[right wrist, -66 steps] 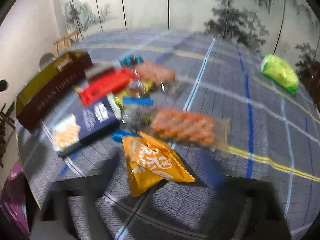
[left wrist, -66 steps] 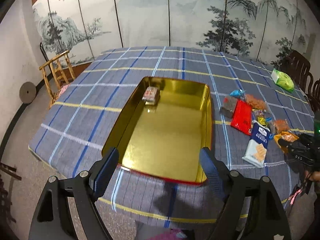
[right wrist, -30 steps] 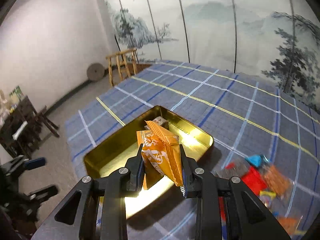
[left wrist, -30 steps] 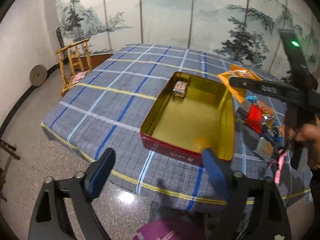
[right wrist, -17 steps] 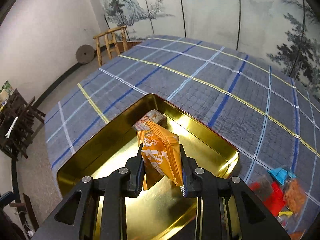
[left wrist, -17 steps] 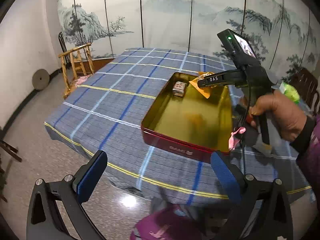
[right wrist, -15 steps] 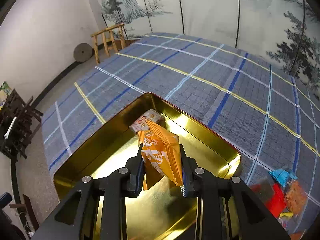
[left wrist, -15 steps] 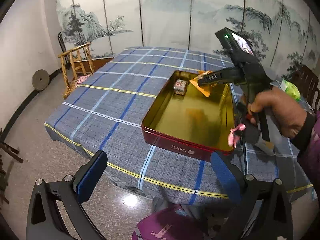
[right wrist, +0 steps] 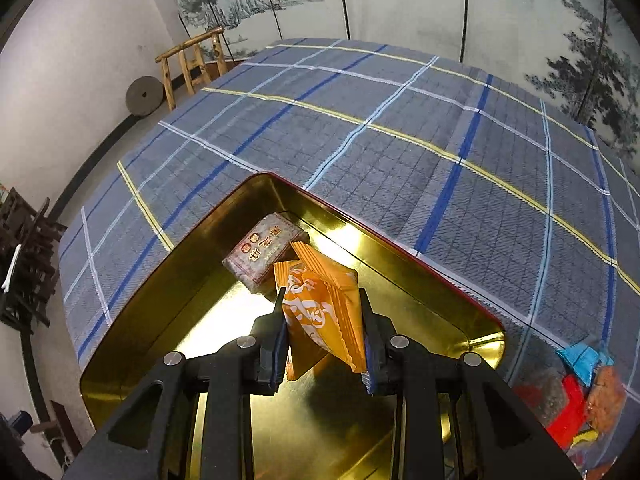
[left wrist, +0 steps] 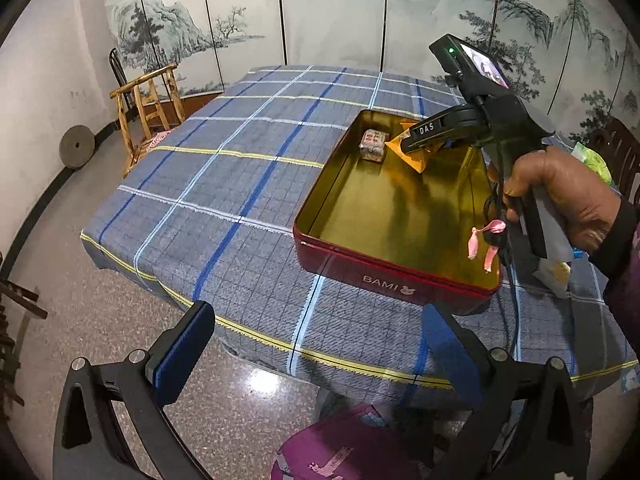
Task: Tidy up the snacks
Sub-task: 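Lower the orange snack bag into the tin with the right gripper and release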
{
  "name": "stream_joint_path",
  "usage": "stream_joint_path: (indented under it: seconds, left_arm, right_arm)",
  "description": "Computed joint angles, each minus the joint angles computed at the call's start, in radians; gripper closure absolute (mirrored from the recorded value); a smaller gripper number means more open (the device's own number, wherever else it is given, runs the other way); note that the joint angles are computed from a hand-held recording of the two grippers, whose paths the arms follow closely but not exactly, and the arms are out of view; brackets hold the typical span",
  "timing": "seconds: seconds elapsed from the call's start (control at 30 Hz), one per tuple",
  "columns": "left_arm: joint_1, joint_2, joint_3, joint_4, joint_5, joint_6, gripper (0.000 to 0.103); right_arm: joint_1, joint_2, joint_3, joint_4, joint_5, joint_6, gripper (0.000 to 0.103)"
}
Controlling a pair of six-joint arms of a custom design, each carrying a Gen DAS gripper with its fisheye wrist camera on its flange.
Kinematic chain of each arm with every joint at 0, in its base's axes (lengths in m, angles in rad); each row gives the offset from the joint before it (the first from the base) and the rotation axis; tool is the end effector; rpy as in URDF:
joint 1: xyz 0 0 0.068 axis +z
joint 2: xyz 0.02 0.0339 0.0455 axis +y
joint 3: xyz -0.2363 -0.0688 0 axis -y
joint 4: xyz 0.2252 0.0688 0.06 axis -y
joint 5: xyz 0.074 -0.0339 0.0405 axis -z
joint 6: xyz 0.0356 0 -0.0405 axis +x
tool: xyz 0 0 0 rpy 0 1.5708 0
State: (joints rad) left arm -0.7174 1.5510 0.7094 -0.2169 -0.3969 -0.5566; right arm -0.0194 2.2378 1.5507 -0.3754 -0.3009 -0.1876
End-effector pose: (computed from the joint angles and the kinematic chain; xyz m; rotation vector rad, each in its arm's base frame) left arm 0.2068 -0.1622 0.1287 0.0696 2.5037 0.0147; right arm 0.4310 0.0022 0.1084 -0.3191 2.5714 0.3209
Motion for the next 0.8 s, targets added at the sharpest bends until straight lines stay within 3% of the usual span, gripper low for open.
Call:
stream_joint_path:
  seconds: [0.8]
  left_arm:
    - [0.065,0.052,-0.002,0.03,0.064,0.024,0.001]
  right_arm:
    - [0.015,0.086,0.112,-0.037,0.041,0.05,0.071]
